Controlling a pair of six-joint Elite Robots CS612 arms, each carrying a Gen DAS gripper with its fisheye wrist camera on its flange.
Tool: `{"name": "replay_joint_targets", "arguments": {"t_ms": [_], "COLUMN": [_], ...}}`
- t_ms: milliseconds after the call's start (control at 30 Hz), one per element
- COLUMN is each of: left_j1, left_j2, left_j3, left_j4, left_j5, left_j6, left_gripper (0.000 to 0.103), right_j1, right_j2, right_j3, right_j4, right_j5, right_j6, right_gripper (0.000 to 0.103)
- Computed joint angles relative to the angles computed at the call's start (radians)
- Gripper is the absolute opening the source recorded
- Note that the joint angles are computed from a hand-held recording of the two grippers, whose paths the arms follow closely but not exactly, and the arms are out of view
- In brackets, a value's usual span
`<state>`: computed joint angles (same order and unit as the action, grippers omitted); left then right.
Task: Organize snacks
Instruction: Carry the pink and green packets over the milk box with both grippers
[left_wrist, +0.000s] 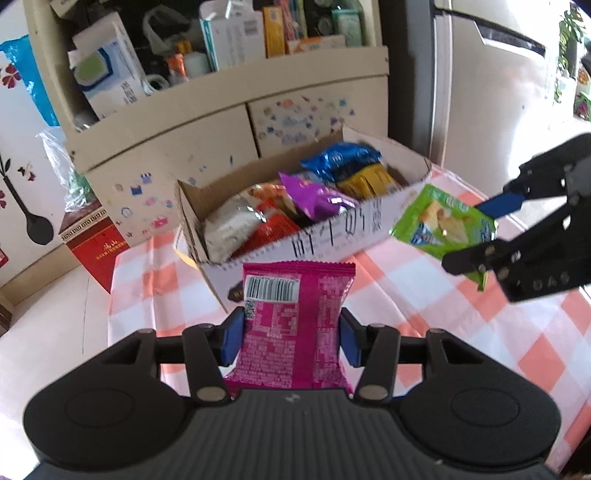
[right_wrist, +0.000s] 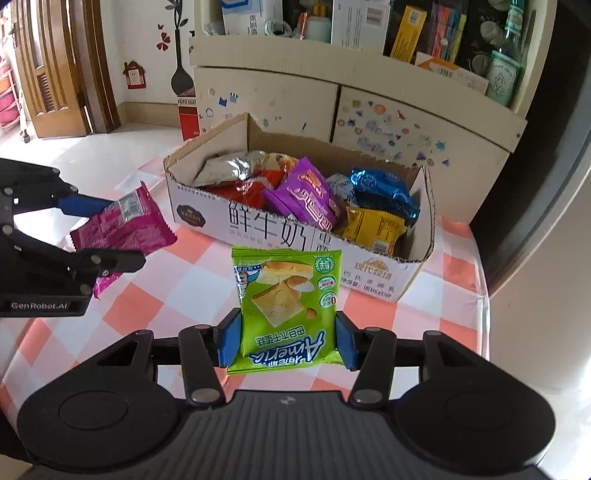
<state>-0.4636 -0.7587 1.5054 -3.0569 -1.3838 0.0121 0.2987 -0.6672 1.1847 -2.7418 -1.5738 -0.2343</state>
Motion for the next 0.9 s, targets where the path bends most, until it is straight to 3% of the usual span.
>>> {"name": "replay_joint_targets", "arguments": {"t_ms": [533, 900], "left_j1": [0.001, 0.008], "left_j2": [0.002, 0.043], "left_j3": [-0.032, -0.109], "left_j4": [-0.048, -0.069], "left_j5": [0.044, 0.079], "left_j6": [-0.047, -0.053], "left_gripper": [0.051, 0.051], "right_j1": [-0.003, -0.006], "right_j2": [0.011, 0.028], "right_j3": [-0.018, -0.046], "right_j4": [-0.092, -0.139], "right_j5": [0.017, 0.004], "right_j6": [0.04, 0.065], "right_gripper": [0.059, 0.059]}}
